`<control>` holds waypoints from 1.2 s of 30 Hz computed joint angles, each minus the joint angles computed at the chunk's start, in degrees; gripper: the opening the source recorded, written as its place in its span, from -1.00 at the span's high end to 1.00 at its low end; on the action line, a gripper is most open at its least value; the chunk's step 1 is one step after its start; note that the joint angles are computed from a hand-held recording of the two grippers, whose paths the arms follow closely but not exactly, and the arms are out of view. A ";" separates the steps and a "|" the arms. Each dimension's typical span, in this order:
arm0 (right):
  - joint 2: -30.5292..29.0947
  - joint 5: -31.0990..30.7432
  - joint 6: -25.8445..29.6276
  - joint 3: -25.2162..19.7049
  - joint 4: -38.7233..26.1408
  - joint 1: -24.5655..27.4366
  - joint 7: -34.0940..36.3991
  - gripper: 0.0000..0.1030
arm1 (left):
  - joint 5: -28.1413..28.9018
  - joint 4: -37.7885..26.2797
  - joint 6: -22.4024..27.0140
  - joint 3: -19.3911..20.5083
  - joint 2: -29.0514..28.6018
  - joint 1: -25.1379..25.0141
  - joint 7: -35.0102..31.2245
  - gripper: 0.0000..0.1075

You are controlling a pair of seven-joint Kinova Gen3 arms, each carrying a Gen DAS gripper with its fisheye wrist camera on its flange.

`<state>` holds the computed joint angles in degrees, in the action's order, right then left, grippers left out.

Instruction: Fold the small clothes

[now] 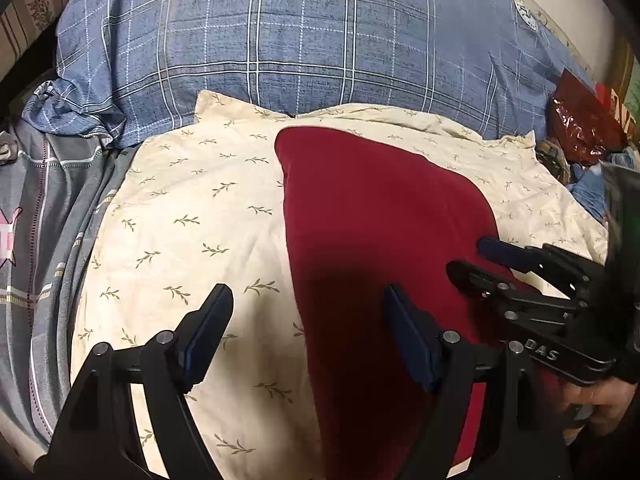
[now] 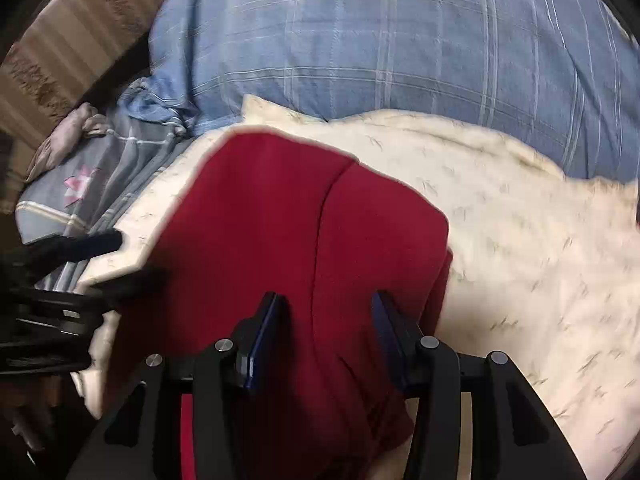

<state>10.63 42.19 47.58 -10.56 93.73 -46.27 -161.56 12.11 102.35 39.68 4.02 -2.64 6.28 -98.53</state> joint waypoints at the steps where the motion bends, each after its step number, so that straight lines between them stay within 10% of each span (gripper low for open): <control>1: -0.64 0.78 -0.78 -0.36 0.84 -0.05 -0.93 0.07 | -0.40 0.27 -0.47 0.09 -0.26 0.01 0.50 -0.44; 18: -5.91 5.76 6.87 -6.19 4.37 -4.37 -8.89 -0.17 | -13.15 3.63 -4.29 3.39 -5.41 1.51 14.99 -0.45; 25: -6.26 15.72 16.12 -9.16 1.28 -7.63 -17.08 -0.69 | -14.18 4.87 -5.13 4.07 -8.60 1.19 17.82 -0.45; 36: -5.13 18.55 20.17 -9.81 -0.12 -9.93 -21.70 -0.85 | -17.30 6.59 -6.64 6.16 -12.42 -0.35 21.55 -0.45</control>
